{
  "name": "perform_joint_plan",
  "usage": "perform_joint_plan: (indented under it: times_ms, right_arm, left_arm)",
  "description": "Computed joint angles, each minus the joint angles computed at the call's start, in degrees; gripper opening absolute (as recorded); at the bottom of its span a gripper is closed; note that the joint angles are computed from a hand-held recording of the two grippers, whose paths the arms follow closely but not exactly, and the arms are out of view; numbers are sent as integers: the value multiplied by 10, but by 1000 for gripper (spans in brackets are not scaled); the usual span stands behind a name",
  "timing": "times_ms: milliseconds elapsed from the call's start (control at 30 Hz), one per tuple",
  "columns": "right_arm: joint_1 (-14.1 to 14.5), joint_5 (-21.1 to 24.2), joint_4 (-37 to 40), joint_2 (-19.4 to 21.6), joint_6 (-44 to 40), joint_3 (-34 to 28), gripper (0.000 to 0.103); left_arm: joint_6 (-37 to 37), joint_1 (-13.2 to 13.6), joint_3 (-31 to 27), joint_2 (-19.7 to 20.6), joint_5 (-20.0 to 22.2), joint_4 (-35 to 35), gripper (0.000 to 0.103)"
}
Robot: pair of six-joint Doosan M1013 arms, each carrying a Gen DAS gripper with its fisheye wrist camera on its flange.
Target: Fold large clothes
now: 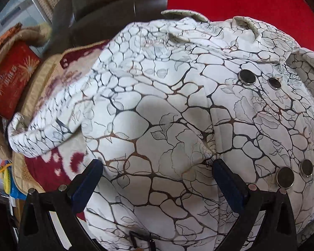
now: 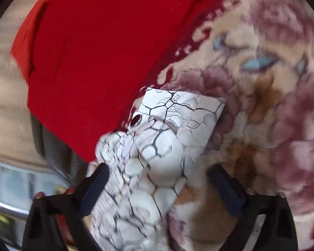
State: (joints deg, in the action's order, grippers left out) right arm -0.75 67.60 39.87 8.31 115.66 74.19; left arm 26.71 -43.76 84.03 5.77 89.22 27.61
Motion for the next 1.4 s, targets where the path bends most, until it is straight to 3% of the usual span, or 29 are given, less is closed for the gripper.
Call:
perform_joint_plan:
  times_ms: [100,133,167,200,333,433,633,867,967,1000,1033,1067,1200,1267,1400]
  right_arm:
    - [8,-26,-7,9,6,0,87]
    - [11,-29,-15,12,11,-2,78]
    - [14,-37,-26,15,14,-6,68]
    - [16,-38,-27,21,5,-13,42]
    - [27,-36,-56,26,-20,-36,35]
    - [52,-86,-83,8,-66,-45,33]
    - [115,-110,-34,1,-188,-81,33]
    - [211,-60,42,15,-277,-87,34]
    - [241,10,58,29,-283,-86,36]
    - [247,34,55,34,-283,-86,43]
    - [252,53,41,35,-283,-88,54]
    - [255,58,27,34,-286,-87,55]
    - [223,-6,19,8,-283,-63,64]
    - [200,-54,4,-12,-283,-46,64]
    - [157,-58,-17,-9,-266,-44,64]
  left_arm:
    - [-33,15,17,-16,-37,-40,103]
    - [-42,20,24,-22,-51,-50,103]
    - [-49,22,29,-26,-60,-57,103]
    - [-54,24,33,-29,-67,-61,103]
    - [-43,25,31,-31,-63,-71,103]
    - [-22,30,15,-29,-44,-83,103]
    - [-62,-4,14,-59,-10,21,103]
    - [-110,-34,30,-107,52,110,103]
    - [-111,-33,38,-118,57,123,103]
    - [-115,-35,39,-122,54,121,103]
    - [-116,-28,44,-127,33,111,103]
    - [-118,-25,44,-129,18,103,103]
    - [-123,6,46,-129,-83,56,103]
    - [-109,31,40,-120,-150,13,103]
    - [-64,68,2,-81,-217,-39,103]
